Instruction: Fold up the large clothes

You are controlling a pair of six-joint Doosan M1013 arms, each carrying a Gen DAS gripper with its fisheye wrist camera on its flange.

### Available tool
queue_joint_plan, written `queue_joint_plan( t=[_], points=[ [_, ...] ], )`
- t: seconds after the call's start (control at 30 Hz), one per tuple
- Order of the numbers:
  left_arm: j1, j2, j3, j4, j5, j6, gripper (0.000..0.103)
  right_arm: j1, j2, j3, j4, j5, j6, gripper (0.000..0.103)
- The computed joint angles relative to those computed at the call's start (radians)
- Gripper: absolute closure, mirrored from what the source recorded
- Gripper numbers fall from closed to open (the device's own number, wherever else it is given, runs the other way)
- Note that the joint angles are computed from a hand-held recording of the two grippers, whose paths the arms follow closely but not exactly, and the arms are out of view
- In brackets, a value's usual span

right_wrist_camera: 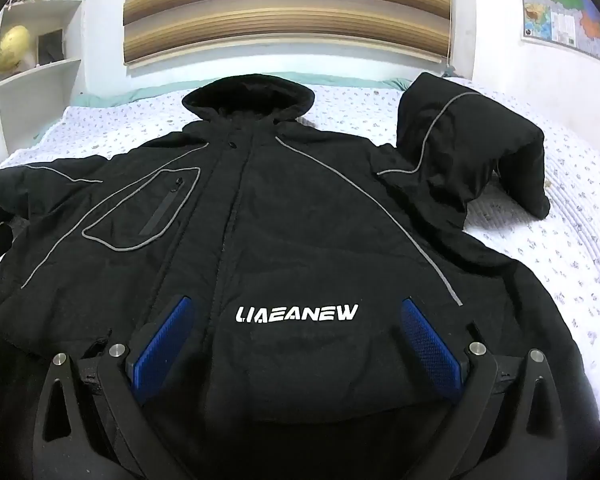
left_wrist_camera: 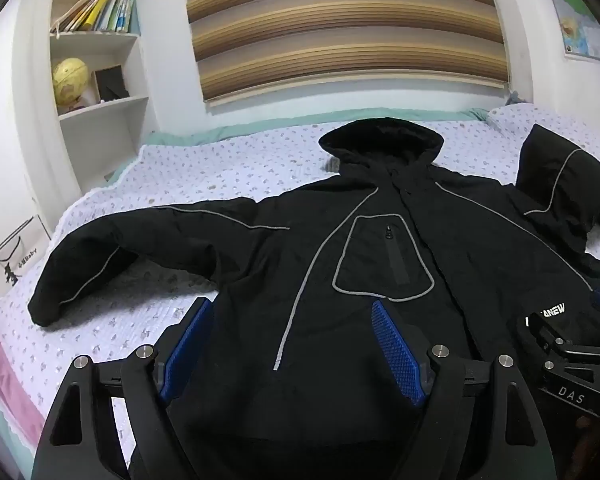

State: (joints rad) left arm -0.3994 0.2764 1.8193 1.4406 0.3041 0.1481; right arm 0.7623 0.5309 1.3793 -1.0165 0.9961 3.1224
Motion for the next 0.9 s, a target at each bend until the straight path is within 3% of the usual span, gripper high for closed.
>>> queue_joint_plan(
  t=[0.23, 0.4, 0.57, 0.77, 0.9],
  points=[
    [-0.004, -0.002, -0.01, -0.116, 0.004, 0.105, 0.021, -0.007, -0.004, 0.005, 0.033, -0.012, -0.001, 0.0],
    [0.008, 0.002, -0.01, -0.072, -0.018, 0.077, 0.021, -0.01, 0.006, -0.003, 0.038, -0.006, -0.003, 0.0],
    [0.012, 0.001, -0.012, -0.125, -0.03, 0.125, 0.021, -0.016, 0.009, -0.003, 0.047, -0.013, -0.003, 0.0],
    [0.03, -0.015, 0.001, -0.035, -0.088, -0.007, 0.021, -0.013, 0.011, -0.028, 0.109, 0.02, -0.057, 0.0],
    [0.04, -0.021, -0.008, -0.132, -0.094, 0.091, 0.021, -0.012, 0.003, -0.057, 0.126, 0.013, -0.085, 0.0]
  ],
)
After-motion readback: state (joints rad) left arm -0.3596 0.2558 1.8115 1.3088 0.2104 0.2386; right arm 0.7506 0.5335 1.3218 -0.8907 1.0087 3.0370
